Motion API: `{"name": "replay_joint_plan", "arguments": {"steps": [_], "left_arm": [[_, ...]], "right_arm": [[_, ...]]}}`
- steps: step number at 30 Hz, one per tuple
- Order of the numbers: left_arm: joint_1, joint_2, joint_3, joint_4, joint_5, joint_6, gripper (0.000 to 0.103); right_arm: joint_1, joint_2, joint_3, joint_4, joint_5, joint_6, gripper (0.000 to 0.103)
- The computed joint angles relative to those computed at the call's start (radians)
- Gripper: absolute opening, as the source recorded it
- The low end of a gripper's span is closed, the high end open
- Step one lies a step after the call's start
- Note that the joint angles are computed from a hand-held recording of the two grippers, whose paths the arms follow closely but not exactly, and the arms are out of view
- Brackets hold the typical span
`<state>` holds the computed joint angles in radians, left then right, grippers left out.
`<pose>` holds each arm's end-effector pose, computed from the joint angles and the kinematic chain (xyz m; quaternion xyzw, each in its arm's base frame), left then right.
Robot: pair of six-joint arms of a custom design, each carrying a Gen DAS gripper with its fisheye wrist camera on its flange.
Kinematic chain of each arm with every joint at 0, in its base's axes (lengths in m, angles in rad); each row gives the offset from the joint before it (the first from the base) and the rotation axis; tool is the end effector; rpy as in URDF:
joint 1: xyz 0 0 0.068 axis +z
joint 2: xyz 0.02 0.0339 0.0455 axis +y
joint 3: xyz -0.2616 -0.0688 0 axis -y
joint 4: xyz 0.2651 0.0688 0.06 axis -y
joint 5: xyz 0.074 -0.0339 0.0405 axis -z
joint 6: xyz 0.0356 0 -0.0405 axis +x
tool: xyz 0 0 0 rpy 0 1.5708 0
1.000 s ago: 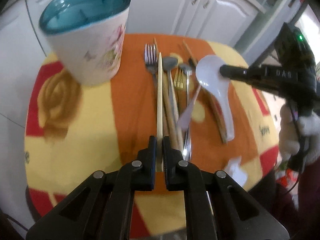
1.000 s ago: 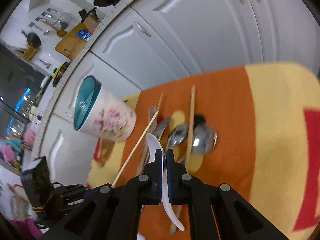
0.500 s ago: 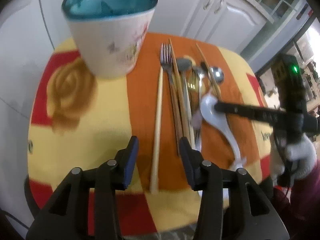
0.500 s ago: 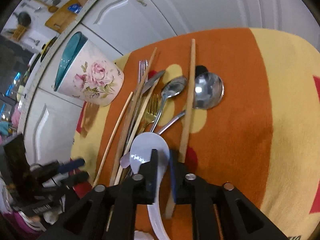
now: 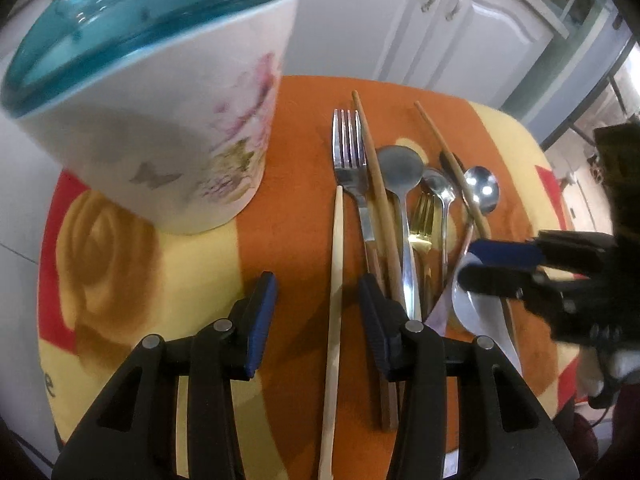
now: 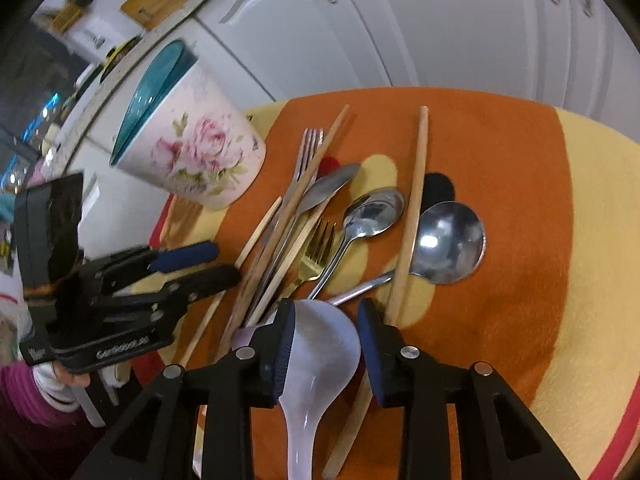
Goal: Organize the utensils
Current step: 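Grasp the thin bamboo skewer with the left tool while the right tool grasps the white ceramic spoon, then lift the skewer with the left tool while the right tool lifts the white spoon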
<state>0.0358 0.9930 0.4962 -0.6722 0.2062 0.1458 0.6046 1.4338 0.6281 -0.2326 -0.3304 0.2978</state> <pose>0.1815 -0.0008 0.1589 0.0741 0.9721 -0.0824 0.2068 0.2121 0.1606 0.1302 -0.1882 0.9338 0.2559 0.1644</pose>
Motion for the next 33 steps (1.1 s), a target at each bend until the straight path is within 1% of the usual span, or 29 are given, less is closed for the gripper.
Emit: {"name": "replay_joint_plan", "arguments": {"steps": [4,5,6,7,9,12,14,15,16,17,19,23,28,33], "left_arm": [[-0.055,0.042,0.014,0.051,-0.048,-0.047,0.037],[-0.063,0.051,0.017,0.057,-0.054,-0.055,0.033],[-0.068,0.059,0.022,0.063,-0.064,-0.059,0.027],[-0.083,0.064,0.021,0.072,-0.079,-0.069,0.024],[-0.096,0.073,0.020,0.087,-0.094,-0.073,0.013],[-0.085,0.080,0.023,0.086,-0.083,-0.069,0.006],[-0.088,0.085,0.028,0.085,-0.086,-0.076,0.005],[-0.079,0.081,0.027,0.081,-0.082,-0.070,0.005],[-0.076,0.082,0.027,0.081,-0.080,-0.069,0.005],[-0.071,0.077,0.022,0.081,-0.076,-0.066,0.004],[-0.068,0.071,0.016,0.083,-0.074,-0.069,0.004],[-0.057,0.054,0.008,0.072,-0.065,-0.065,0.004],[-0.046,0.051,0.010,0.069,-0.051,-0.068,0.004],[-0.037,0.024,0.003,0.057,-0.034,-0.066,0.004]], "right_arm": [[0.010,-0.006,-0.008,0.010,0.015,-0.005,0.031],[0.006,-0.013,-0.010,0.003,0.014,-0.002,0.031],[0.001,-0.023,-0.010,-0.009,0.015,0.000,0.031],[-0.001,-0.032,-0.012,-0.015,0.018,-0.004,0.031],[-0.003,-0.036,-0.012,-0.032,0.022,-0.020,0.031],[0.030,-0.037,-0.012,-0.037,0.064,-0.031,0.031],[0.054,-0.040,-0.010,-0.041,0.097,-0.038,0.030],[0.079,-0.040,-0.003,-0.050,0.131,-0.041,0.026],[0.097,-0.042,-0.001,-0.052,0.151,-0.043,0.017],[0.109,-0.046,0.000,-0.055,0.167,-0.047,0.012],[0.142,-0.067,-0.005,-0.055,0.207,-0.056,0.007],[0.175,-0.106,-0.012,-0.063,0.263,-0.049,0.006],[0.216,-0.183,-0.016,-0.114,0.356,-0.038,0.005],[0.259,-0.217,-0.004,-0.157,0.433,-0.031,0.005]]}}
